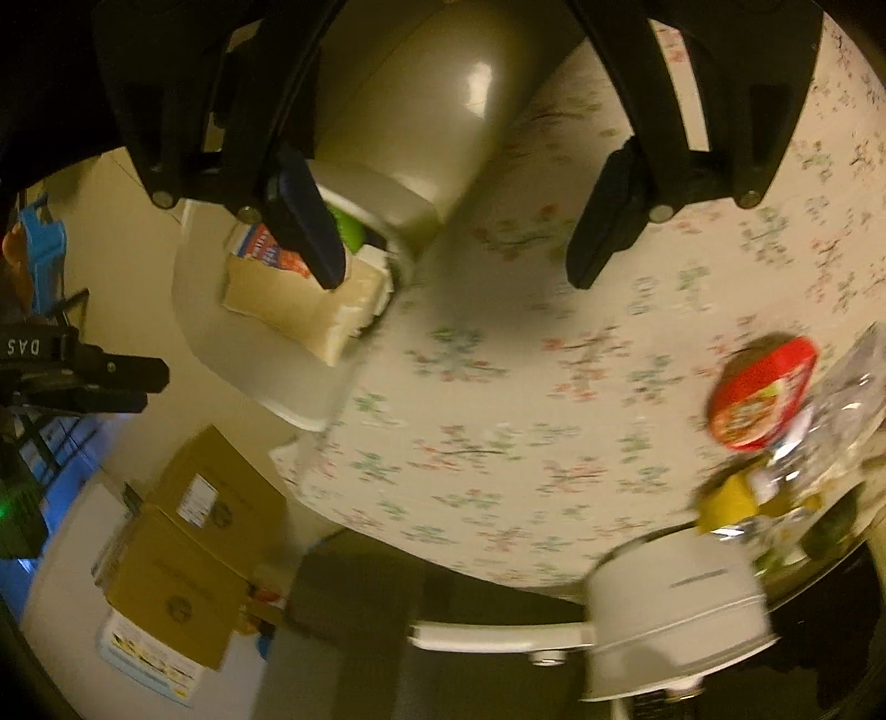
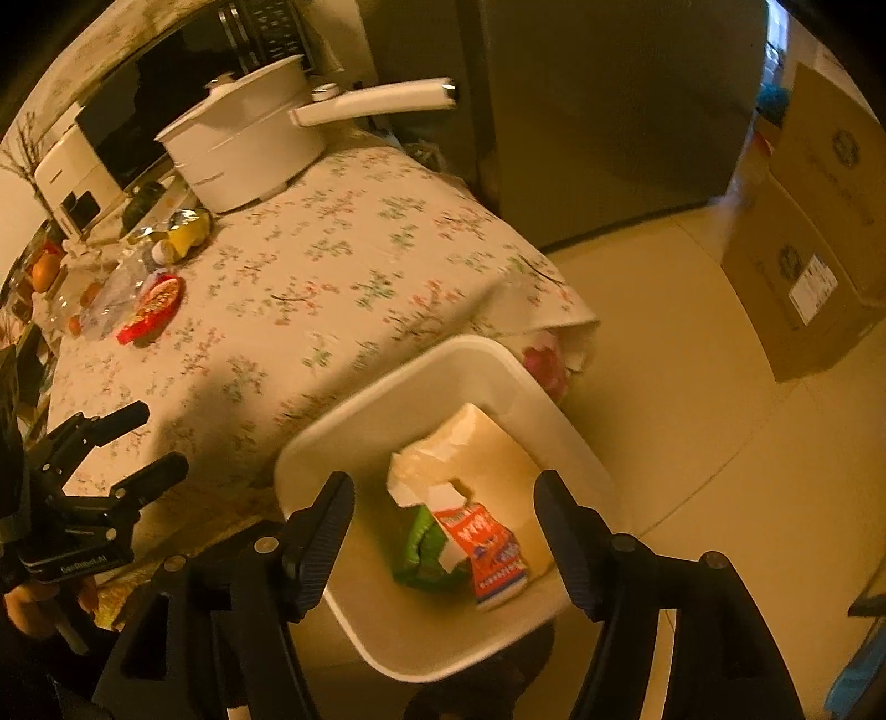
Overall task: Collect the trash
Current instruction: 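Move both tools back from the bin over the table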
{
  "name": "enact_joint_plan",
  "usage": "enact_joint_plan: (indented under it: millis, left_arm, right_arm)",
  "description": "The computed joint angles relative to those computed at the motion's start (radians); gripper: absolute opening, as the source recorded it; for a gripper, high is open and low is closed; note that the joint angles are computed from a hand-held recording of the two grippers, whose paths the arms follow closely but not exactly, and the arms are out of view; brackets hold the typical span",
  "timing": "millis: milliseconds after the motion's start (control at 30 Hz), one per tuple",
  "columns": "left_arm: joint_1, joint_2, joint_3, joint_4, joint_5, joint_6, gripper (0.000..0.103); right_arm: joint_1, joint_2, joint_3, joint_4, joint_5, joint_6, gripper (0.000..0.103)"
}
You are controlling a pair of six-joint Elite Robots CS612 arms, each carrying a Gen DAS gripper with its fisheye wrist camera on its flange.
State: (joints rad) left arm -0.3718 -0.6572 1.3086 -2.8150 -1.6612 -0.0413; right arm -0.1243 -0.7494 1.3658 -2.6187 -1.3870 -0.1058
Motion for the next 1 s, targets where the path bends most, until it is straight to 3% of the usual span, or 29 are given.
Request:
enact_joint_plan:
  millis: [667,867,1000]
  left_arm:
    - [0.102,-0.054,0.086,-0.084,0.082,-0.142,0.086]
    - [0.135,-0.062,0.103,-0.099,0.155,-0.176,0.087]
    - [0.153,-0.050,0.082,-0.085,0.221,-0.128,0.087]
  right_arm:
    - [0.115,0.060,-0.123,-0.040,-0.008,-0.026,0.079]
    - [0.147,0.095,-0.170,-0.095,-0.010,0.003,0.081]
    - [0.167,0.128,-0.215,-0.106,-0.005,-0.018,0.084]
